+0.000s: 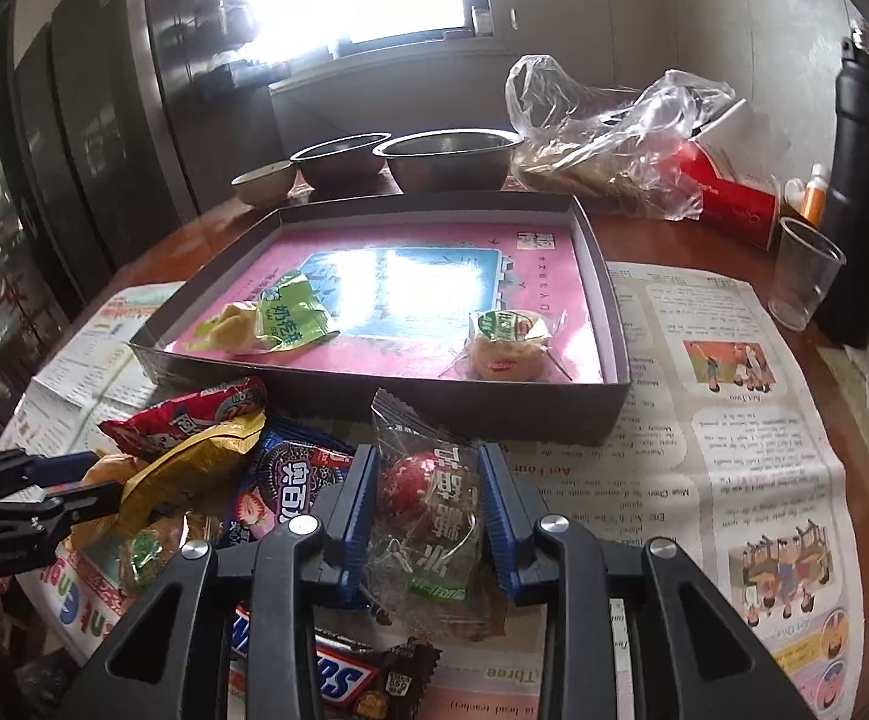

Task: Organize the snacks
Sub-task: 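Grasp orange wafer pack with left gripper while right grasps red-wrapped candy, then carry wafer pack and red candy into the tray and release both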

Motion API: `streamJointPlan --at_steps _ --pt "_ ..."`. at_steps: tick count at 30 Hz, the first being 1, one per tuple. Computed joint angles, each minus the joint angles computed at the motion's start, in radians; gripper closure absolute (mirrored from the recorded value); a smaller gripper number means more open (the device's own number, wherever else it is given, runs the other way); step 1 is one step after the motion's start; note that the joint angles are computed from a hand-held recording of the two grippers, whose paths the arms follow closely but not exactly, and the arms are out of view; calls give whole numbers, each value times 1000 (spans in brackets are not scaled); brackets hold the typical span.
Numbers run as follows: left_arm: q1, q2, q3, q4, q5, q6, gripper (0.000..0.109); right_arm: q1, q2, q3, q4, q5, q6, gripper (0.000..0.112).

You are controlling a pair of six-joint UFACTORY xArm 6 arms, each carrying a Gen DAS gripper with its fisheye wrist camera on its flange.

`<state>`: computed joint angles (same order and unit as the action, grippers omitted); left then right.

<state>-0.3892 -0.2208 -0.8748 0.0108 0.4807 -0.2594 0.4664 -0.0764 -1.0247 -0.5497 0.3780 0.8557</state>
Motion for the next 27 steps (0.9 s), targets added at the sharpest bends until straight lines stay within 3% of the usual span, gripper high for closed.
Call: streamJointPlan --at_steps 6,27 --pt "5 -11 8 -54 -15 41 87 -3 -23 24 24 -26 3 78" --pt "35 -60 -14 -49 -48 28 87 -6 -61 34 8 -58 36 78"
